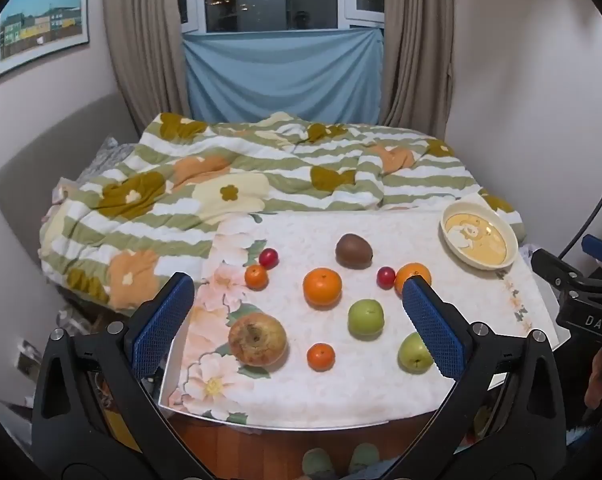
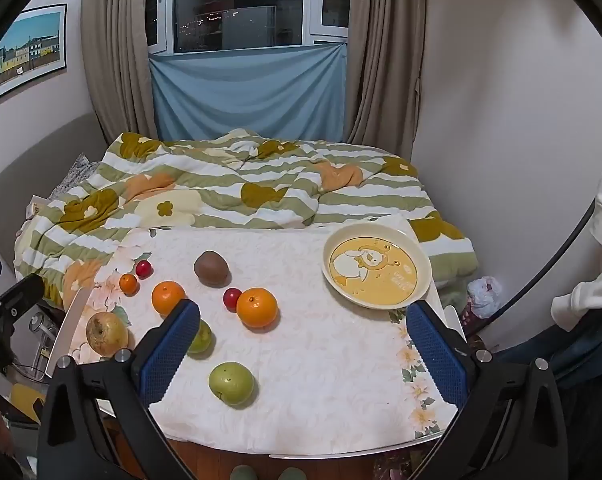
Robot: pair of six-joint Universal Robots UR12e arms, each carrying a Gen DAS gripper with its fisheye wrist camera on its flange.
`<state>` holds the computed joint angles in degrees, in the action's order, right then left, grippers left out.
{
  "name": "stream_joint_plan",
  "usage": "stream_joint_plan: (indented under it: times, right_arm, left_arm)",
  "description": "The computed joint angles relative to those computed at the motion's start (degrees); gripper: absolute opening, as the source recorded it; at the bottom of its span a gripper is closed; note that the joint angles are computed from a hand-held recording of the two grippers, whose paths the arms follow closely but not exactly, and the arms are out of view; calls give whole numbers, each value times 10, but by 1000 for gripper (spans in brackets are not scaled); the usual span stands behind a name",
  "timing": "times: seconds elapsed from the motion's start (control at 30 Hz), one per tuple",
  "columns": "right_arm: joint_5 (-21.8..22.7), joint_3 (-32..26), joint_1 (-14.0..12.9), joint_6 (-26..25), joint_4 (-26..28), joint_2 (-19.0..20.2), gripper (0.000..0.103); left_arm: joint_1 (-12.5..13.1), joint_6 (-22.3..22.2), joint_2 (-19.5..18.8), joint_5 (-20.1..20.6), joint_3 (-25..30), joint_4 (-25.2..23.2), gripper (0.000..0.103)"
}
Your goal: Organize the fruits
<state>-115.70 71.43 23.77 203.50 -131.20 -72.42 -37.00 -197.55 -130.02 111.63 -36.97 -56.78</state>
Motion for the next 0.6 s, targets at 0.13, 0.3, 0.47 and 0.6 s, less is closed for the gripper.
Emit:
stream_joint_plan:
  times: [0.13, 0.3, 0.47, 0.6]
  right_arm:
    - [1, 0, 0, -4, -4, 0, 103]
    - [4, -1, 2, -8, -10, 1, 103]
    - [5, 2, 1, -8, -19, 1, 103]
    - [8, -2, -2, -17, -20, 3, 103]
  left_arm:
    - [5, -9, 6, -22, -10, 16, 103]
    - [3, -5, 7, -12, -16, 35, 103]
    - [3, -9, 4, -11, -9, 28, 103]
    - [4, -9, 4, -11, -8, 26, 103]
